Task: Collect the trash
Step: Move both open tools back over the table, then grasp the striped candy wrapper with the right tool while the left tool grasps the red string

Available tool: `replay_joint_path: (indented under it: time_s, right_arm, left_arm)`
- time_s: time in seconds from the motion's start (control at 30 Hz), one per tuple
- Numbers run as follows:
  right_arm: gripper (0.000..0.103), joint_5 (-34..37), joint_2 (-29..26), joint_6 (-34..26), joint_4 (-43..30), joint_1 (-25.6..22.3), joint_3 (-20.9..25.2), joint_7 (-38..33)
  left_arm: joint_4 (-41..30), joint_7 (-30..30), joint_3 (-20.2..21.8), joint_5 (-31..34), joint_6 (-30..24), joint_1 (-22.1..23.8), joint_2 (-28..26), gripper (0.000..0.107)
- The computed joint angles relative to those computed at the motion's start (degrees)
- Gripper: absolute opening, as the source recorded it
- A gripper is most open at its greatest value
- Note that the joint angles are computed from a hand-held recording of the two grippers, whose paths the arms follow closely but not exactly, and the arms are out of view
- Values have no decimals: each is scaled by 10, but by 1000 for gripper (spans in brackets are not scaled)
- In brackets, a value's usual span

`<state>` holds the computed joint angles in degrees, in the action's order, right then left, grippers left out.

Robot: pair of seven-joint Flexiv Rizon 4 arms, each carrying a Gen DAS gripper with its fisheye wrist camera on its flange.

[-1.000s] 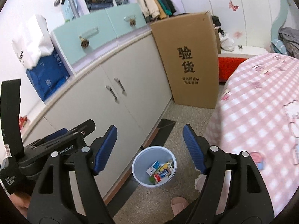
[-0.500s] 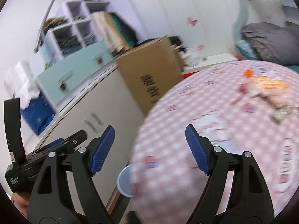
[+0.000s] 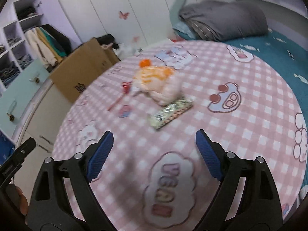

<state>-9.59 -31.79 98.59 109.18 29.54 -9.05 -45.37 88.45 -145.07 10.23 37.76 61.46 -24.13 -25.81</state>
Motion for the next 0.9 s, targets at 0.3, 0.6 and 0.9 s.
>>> replay_joint_path:
  time_s: [0.3, 0.6, 0.9]
  right_arm:
    - [85, -52, -43, -98, -89, -51, 38, -8]
    - [21, -97, -52, -110, -102, -79, 56, -25]
    - [14, -46, -53, -9, -81, -56, 6, -9]
  left_arm:
    - [-42, 34, -7, -31, -8, 2, -39, 89]
    - [-82, 99, -15, -90, 7, 13, -85, 89]
    - [-146, 245, -62, -215, 51, 43, -164, 89]
